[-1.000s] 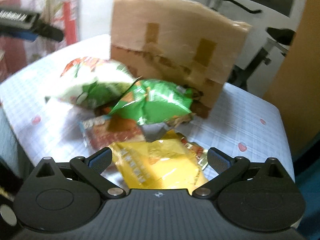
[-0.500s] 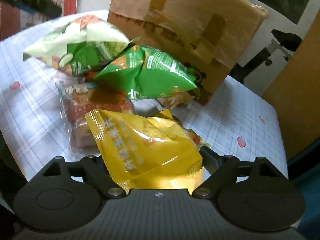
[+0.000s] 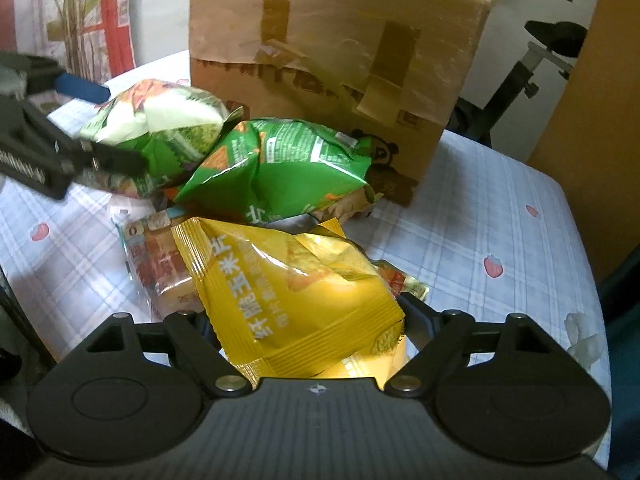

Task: Organize snacks
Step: 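Reach the left tool to the white-green snack bag while the right tool reaches the yellow bag, then carry the white-green bag with the left tool into the box while the right tool carries the yellow bag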

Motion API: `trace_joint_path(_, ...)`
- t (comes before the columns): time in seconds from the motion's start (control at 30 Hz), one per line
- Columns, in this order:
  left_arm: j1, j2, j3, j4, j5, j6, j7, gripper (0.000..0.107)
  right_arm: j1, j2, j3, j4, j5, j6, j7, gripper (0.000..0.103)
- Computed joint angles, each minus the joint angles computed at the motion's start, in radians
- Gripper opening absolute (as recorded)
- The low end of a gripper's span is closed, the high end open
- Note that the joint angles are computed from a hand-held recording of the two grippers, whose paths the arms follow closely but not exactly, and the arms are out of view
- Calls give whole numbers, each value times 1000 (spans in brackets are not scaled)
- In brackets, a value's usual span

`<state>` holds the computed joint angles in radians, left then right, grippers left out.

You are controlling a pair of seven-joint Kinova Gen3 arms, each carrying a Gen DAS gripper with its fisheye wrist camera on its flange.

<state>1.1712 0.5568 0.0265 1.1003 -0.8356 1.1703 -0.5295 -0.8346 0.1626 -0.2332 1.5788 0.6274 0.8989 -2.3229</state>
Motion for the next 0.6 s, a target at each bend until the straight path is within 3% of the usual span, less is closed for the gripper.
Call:
trace_joint_path(0.3, 27, 99, -30, -87, -21, 89, -132, 102, 3, -9, -2, 12, 3, -10, -27, 85)
trace_joint_path(0.37, 40, 116, -43, -103, -31, 109, -151, 91, 5, -12, -3, 14, 2, -12, -29, 85)
trace_joint_path(0.4, 42, 120, -45, -111, -27, 117, -157, 78, 6, -14, -3, 15, 2, -13, -30, 85)
trace_joint_path(0.5, 36, 77, -47, -71, -2, 77, -107, 69, 10, -25, -5, 19, 2, -15, -38, 85)
trace_joint_path(0.6, 28, 19, -39, -11, 1, 27, -35, 67, 18, -42, -9, 23, -1, -18, -49, 85)
